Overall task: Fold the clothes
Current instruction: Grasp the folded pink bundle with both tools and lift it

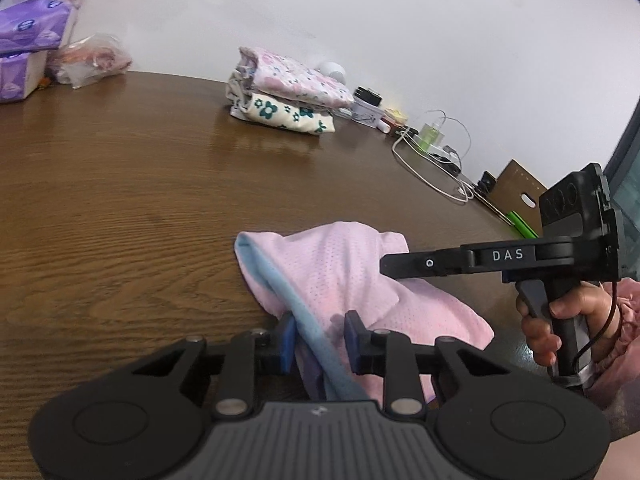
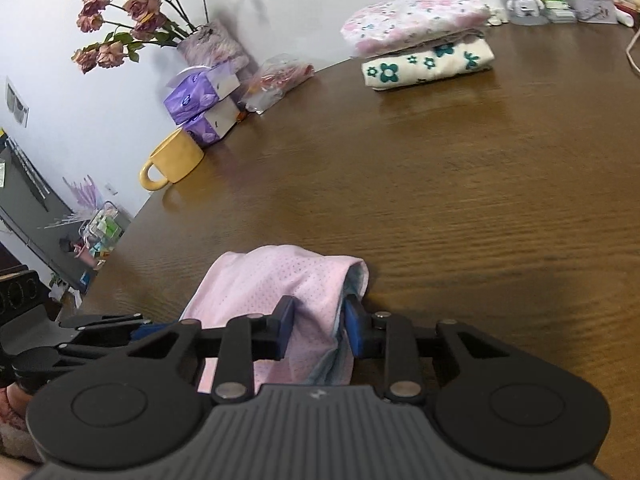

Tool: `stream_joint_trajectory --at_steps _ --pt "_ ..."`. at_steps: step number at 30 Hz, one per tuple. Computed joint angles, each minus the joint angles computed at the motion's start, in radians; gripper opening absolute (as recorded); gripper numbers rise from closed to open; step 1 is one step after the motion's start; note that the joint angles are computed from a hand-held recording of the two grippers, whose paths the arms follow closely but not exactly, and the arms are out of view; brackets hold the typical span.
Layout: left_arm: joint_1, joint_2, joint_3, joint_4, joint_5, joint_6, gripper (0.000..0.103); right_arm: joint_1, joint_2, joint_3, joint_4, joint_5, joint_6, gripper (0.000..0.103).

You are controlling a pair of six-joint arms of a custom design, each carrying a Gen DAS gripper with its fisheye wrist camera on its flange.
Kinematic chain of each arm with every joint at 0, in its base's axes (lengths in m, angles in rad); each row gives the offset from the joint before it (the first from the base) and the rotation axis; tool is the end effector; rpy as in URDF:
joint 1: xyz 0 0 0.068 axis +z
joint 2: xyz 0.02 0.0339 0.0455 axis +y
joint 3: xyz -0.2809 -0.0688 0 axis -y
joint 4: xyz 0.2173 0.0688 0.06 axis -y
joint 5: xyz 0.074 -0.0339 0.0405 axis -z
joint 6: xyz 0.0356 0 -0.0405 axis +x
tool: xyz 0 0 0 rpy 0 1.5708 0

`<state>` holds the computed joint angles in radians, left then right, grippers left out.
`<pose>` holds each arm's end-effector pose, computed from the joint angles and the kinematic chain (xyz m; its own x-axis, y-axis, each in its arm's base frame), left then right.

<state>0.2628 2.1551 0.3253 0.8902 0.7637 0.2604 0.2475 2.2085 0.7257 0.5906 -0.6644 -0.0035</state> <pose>0.2344 0.0376 0.0419 -0.7002 0.0042 -0.7140 0.4002 0.8304 -0.3876 0.3147 0.1022 0.0486 -0.7527 -0.1930 -0.6294 -0.5707 0.6678 0.4778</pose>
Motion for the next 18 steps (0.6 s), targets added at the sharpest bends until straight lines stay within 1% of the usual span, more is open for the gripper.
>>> stream_joint_trajectory --at_steps 1,2,3,4,5,6,7,8,9,10,11,12,15,16,18 --pt "0.003 -0.001 -0.006 0.013 0.000 -0.004 0.026 0.001 -0.002 -0.008 0.011 0.002 0.001 0.028" --pt "0.005 -0.002 -0.013 0.028 -0.001 -0.009 0.032 -0.001 -0.006 -0.022 0.029 0.002 0.002 0.029" --pt "0.008 -0.003 -0.019 0.042 -0.001 -0.014 0.048 -0.005 -0.013 -0.045 0.054 -0.002 0.001 0.032" --pt "0.010 -0.004 -0.026 0.056 -0.002 -0.019 0.057 -0.009 -0.020 -0.067 0.079 -0.006 0.000 0.041" --pt "0.014 -0.003 -0.039 0.087 0.003 -0.028 0.072 -0.013 -0.028 -0.091 0.104 -0.009 0.000 0.051" --pt "0.019 -0.001 -0.053 0.121 0.009 -0.038 0.083 -0.017 -0.039 -0.118 0.134 -0.011 -0.001 0.057" --pt "0.022 -0.002 -0.068 0.153 0.010 -0.047 0.087 -0.023 -0.050 -0.149 0.168 -0.013 -0.001 0.072" --pt "0.020 0.000 -0.083 0.190 0.003 -0.061 0.092 -0.028 -0.062 -0.180 0.202 -0.015 -0.002 0.084" --pt "0.021 0.002 -0.092 0.213 -0.004 -0.073 0.093 -0.031 -0.072 -0.210 0.236 -0.016 -0.006 0.087" --pt "0.023 0.004 -0.100 0.234 -0.009 -0.083 0.094 -0.034 -0.082 -0.236 0.264 -0.016 -0.010 0.093" --pt "0.026 0.005 -0.102 0.235 -0.014 -0.091 0.094 -0.036 -0.089 -0.258 0.286 -0.014 -0.013 0.101" --pt "0.028 0.002 -0.100 0.229 -0.019 -0.099 0.095 -0.037 -0.094 -0.279 0.308 -0.009 -0.013 0.103" --pt "0.030 -0.015 -0.088 0.187 -0.031 -0.119 0.095 -0.043 -0.105 -0.325 0.347 -0.003 -0.013 0.103" --pt "0.030 -0.020 -0.075 0.154 -0.032 -0.122 0.095 -0.047 -0.101 -0.326 0.342 -0.009 -0.015 0.103" --pt "0.033 -0.036 -0.030 0.043 -0.016 -0.120 0.095 -0.056 -0.088 -0.315 0.321 -0.026 -0.020 0.103"
